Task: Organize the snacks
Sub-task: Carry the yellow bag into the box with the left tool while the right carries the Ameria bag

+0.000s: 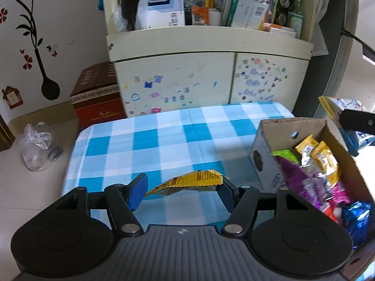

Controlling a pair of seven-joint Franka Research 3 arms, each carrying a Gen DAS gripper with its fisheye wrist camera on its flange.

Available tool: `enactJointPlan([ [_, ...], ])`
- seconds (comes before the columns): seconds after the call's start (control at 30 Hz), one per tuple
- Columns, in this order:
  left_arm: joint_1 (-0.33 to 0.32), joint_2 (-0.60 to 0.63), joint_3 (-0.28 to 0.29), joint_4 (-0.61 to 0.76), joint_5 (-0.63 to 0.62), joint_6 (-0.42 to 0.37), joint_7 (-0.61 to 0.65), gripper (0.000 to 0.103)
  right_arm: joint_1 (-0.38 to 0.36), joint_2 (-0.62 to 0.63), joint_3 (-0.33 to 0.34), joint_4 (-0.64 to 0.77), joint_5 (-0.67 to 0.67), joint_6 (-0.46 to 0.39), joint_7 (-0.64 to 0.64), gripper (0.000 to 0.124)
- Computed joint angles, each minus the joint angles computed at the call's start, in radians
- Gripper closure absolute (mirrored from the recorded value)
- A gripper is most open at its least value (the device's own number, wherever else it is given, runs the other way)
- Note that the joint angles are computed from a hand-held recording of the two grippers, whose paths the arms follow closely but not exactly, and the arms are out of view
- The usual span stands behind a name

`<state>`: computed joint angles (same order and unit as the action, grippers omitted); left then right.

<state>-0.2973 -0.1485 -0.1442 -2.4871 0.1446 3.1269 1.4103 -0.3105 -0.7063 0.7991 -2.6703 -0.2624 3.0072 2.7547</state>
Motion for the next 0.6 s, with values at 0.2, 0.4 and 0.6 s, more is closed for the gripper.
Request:
enactJointPlan([
  [0.2, -0.043, -0.001, -0.014, 0.012, -0.034, -0.004, -0.003, 0.033, 0.044, -0.058, -0.050, -0.061, 0.024, -0.015, 0.020, 0.064],
  [0.4, -0.098, 0.006, -0.019, 0.034, -0.075, -0.008, 0.002, 0.033, 0.082, -0.120, -0.098, -0.122, 0.062, -0.026, 0.053, 0.064],
  [0.6, -0.123, 0.011, -0.045, 0.052, -0.077, -0.011, 0.000, 0.033, 0.088, -0.153, -0.116, -0.150, 0.081, -0.017, 0.064, 0.064],
])
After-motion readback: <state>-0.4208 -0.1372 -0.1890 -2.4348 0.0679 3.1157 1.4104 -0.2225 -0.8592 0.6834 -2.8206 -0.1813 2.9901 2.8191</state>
